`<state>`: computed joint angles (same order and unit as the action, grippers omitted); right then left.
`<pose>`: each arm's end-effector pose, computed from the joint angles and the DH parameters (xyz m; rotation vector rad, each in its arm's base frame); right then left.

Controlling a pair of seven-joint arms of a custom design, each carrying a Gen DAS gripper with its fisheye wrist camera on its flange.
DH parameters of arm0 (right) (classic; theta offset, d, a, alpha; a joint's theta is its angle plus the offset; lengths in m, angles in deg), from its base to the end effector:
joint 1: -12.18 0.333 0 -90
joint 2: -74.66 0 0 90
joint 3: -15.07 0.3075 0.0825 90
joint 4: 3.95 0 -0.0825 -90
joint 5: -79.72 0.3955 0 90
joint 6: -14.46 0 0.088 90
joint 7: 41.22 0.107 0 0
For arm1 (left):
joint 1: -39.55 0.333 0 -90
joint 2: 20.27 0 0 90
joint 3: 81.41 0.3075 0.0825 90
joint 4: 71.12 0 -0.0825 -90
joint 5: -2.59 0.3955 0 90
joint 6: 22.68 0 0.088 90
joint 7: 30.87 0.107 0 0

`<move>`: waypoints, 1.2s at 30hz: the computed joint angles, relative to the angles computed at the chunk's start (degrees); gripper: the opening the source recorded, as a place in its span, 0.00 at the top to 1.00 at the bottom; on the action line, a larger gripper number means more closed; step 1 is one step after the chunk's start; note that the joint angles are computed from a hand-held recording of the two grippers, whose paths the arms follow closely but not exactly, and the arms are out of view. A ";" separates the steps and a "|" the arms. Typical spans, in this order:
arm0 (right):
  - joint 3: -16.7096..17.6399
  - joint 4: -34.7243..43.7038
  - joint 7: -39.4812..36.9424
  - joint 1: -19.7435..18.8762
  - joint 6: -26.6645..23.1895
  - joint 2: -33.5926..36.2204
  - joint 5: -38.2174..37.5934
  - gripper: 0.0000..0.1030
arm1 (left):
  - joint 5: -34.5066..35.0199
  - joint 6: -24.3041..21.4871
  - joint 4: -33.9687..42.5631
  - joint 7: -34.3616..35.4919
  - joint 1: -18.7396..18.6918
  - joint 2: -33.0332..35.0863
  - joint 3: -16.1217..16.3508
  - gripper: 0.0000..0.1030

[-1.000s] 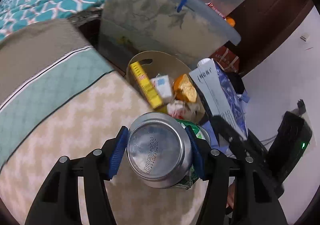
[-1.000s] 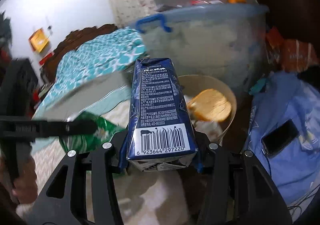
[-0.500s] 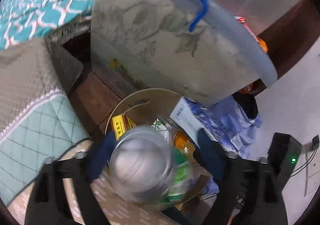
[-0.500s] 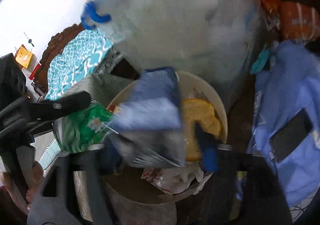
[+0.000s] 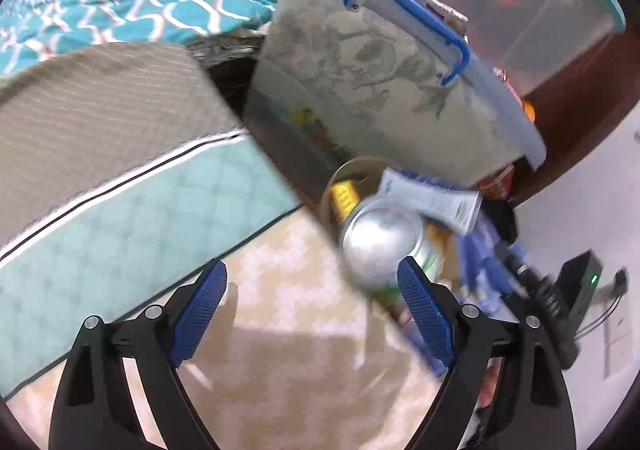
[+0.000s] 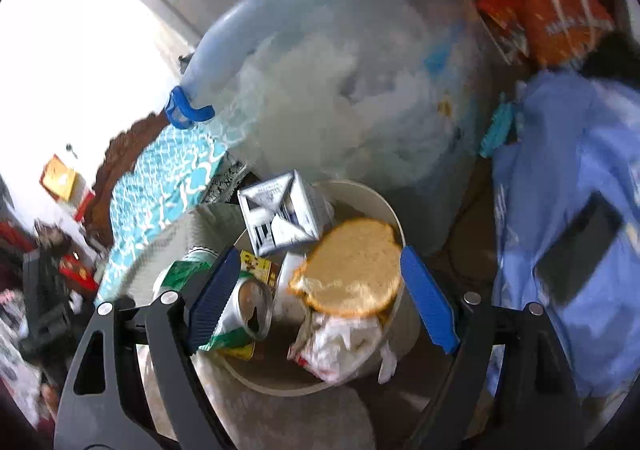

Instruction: Collect trash

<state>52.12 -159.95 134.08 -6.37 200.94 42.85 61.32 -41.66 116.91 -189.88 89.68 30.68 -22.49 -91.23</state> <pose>0.3984 0.1750 0.4505 -0.8823 1.9731 -0.3993 0.5528 -0.1897 0.4768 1.6344 -2.3615 1.0560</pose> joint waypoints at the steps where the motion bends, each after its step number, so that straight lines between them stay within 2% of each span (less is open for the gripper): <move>1: -0.05 -1.23 1.18 0.93 1.19 -0.72 0.87 0.20 | -0.16 -0.37 -1.27 0.88 0.20 -1.03 0.25 0.23; 2: 0.02 -2.31 1.99 1.89 2.05 -1.55 1.79 0.20 | -0.52 -1.01 -2.90 2.04 0.36 -2.34 0.59 0.29; 4: 1.11 -4.55 4.22 4.45 1.84 -4.82 4.06 0.20 | -0.49 -2.28 -5.64 3.82 0.35 -4.59 1.04 0.33; 8: 4.39 -6.15 9.48 8.78 -1.76 -10.15 5.68 0.20 | 1.35 -1.10 -12.72 7.23 -0.83 -10.44 1.16 0.31; 10: 5.77 -4.82 11.34 11.09 -6.51 -10.84 4.69 0.19 | 2.37 0.73 -17.06 8.94 -1.65 -14.16 1.30 0.28; 14: 7.28 -1.46 13.26 13.58 -11.75 -8.46 1.92 0.17 | 3.20 2.69 -23.47 10.53 -3.01 -20.08 2.57 0.25; 17: 8.94 1.00 15.91 13.66 -15.61 -7.45 0.22 0.12 | 3.46 4.04 -27.64 10.53 -3.43 -24.55 3.64 0.24; 18: 10.20 2.58 17.01 13.52 -19.37 -7.95 -0.42 0.10 | 3.45 5.00 -29.26 10.39 -3.49 -26.33 3.96 0.21; 20: 10.90 4.61 18.36 13.80 -22.98 -7.88 -1.69 0.06 | 3.77 7.78 -32.11 9.54 -3.50 -29.60 4.14 0.13; 22: 10.68 5.20 19.65 14.42 -22.00 -7.29 -3.01 0.05 | 4.34 10.59 -34.25 8.98 -3.75 -32.31 4.55 0.09; 24: 11.33 7.35 20.30 14.84 -24.72 -6.59 -4.64 0.05 | 6.57 12.55 -35.81 7.91 -3.16 -34.49 4.39 0.08; 31: 12.48 14.48 21.29 16.54 -29.82 -0.03 -10.26 0.04 | 15.04 10.55 -37.78 4.59 -0.55 -39.38 5.53 0.08; 36: 13.13 18.78 22.61 18.91 -35.68 4.05 -13.31 0.03 | 19.29 12.18 -40.28 3.01 0.94 -43.86 5.05 0.08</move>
